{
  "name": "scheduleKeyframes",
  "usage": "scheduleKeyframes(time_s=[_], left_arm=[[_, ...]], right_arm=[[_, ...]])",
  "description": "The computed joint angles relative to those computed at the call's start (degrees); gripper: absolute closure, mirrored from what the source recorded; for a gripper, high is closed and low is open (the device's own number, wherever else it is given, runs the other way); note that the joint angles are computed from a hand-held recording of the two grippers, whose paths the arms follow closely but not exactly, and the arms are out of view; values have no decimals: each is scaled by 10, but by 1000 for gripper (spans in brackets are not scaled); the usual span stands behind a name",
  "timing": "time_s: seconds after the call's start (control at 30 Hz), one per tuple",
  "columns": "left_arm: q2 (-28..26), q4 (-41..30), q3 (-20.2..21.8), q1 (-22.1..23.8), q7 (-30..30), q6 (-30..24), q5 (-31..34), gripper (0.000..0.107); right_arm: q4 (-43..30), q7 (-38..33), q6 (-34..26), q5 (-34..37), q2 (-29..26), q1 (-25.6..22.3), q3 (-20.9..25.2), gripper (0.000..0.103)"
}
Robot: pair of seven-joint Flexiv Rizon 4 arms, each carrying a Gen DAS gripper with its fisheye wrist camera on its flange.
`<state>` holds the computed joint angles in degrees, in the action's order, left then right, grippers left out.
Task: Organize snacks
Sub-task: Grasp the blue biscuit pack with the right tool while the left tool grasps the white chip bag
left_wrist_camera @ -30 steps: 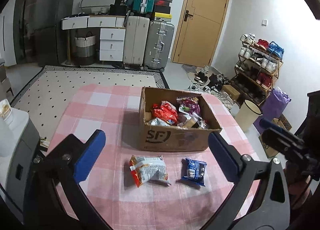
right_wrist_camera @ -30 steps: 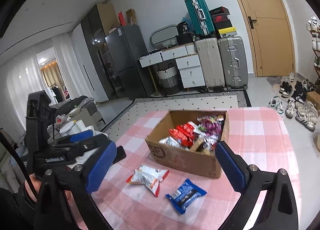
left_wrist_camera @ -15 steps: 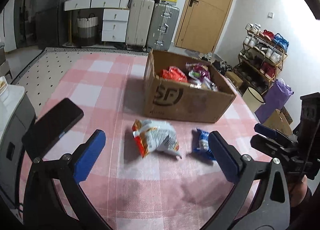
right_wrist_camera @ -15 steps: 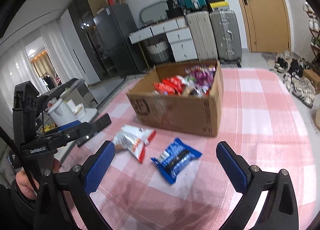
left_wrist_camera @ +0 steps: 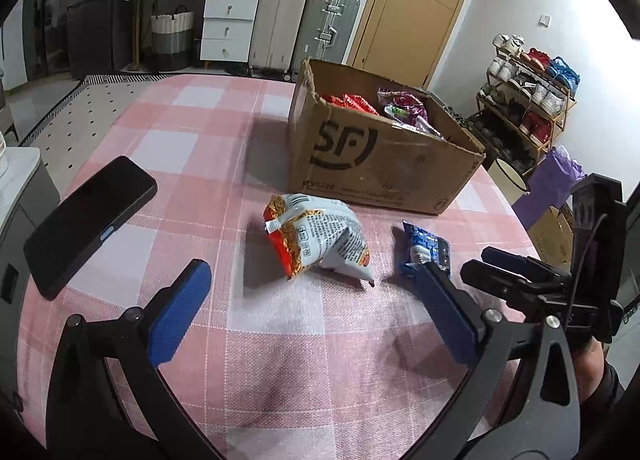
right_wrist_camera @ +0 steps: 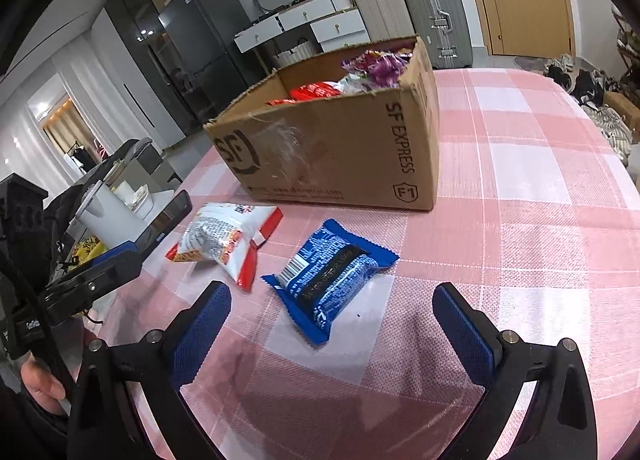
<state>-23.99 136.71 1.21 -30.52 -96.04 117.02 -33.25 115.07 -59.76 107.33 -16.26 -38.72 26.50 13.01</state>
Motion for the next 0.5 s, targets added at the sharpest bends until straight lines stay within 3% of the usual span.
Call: scheduleKeyframes(time_s=[0.37,0.43,0.47,0.5], left_arm=[[-2,7,-8,24,-28,-5,35,5],[-2,8,-8,28,-32,-5,41,5],[-3,7,-4,24,-30,-7,38,5],[-2,8,-4,24,-30,-7,40,5]], right_arm=[[-41,-3,-45,-13,-20,4,5,2],[-54,-4,-61,-17,-27,-3,17,12],[-60,-7,-68,-21,-30,-8,25,22],[-68,-8,-82,-24,-33,-9,28,24]])
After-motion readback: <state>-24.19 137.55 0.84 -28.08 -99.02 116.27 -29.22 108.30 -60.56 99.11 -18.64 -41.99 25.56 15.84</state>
